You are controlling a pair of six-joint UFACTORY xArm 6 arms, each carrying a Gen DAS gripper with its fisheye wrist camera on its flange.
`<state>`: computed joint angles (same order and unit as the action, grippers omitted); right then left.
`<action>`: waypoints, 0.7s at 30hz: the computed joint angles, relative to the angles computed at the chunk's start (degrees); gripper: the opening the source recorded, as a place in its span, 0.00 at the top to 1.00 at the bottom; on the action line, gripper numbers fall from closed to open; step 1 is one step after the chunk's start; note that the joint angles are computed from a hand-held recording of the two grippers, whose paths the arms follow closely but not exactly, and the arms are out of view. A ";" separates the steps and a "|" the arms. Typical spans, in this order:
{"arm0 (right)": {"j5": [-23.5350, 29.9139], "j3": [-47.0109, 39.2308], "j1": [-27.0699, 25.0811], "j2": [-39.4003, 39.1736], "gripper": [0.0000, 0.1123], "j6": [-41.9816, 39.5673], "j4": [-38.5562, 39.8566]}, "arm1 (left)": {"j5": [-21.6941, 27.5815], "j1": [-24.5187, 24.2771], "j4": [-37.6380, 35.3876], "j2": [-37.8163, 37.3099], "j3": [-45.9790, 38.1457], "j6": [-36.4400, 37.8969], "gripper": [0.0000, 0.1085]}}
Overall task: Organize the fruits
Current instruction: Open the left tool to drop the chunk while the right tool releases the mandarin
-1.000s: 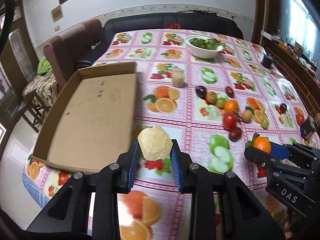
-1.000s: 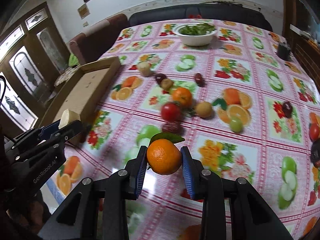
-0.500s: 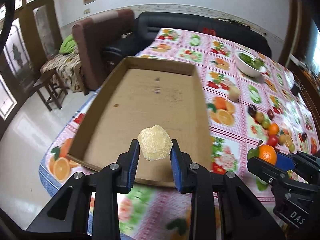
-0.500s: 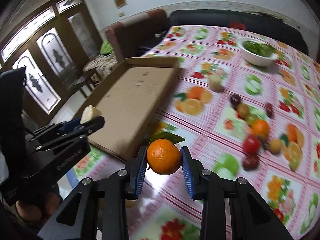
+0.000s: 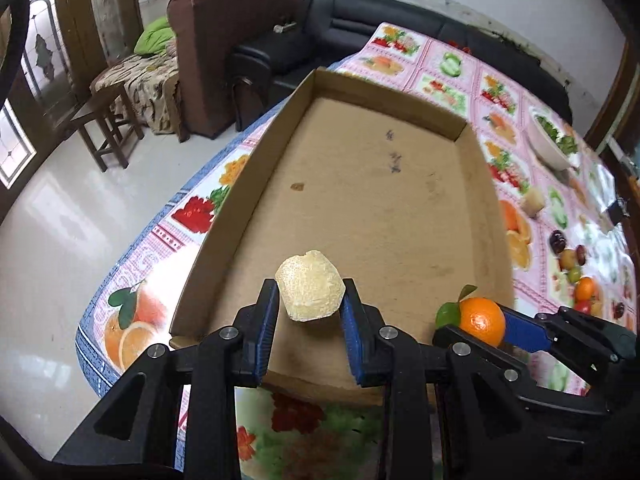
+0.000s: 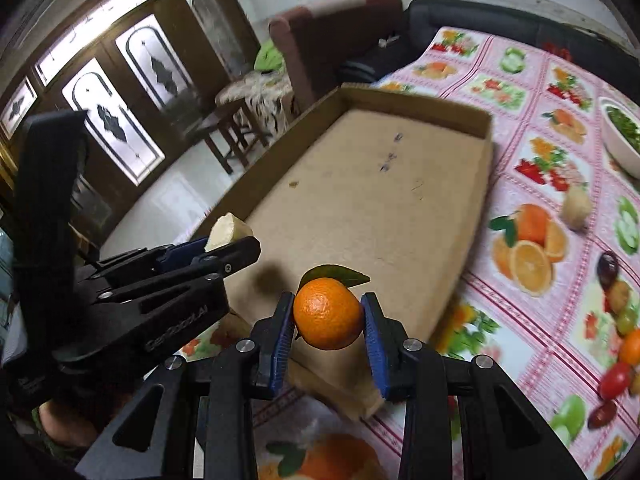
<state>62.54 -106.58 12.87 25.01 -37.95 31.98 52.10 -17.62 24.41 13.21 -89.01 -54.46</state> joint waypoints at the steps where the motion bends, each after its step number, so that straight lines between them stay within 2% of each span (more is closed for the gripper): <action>1: 0.22 -0.95 0.37 1.00 0.70 0.45 -0.73 | 0.02 0.30 -0.74 0.22 0.01 0.54 0.74; 12: 3.88 -5.99 1.32 5.50 0.69 1.00 -5.16 | 3.09 0.60 -1.32 2.88 -2.39 2.14 0.73; 14: 3.85 -5.87 1.43 5.42 0.68 0.56 -5.54 | 3.58 0.54 -1.68 3.20 -3.09 2.40 0.68; 16: 3.47 -5.45 1.36 5.14 0.63 0.14 -5.18 | 2.84 0.67 -2.00 2.54 -2.53 2.11 0.55; 20: 1.75 -3.32 0.53 3.12 0.40 -0.96 -2.70 | 1.92 0.91 -2.63 1.20 -1.80 1.66 0.52; 21: 1.44 -2.79 0.34 2.54 0.40 -1.28 -2.06 | 1.52 1.03 -2.97 0.76 -1.46 1.44 0.52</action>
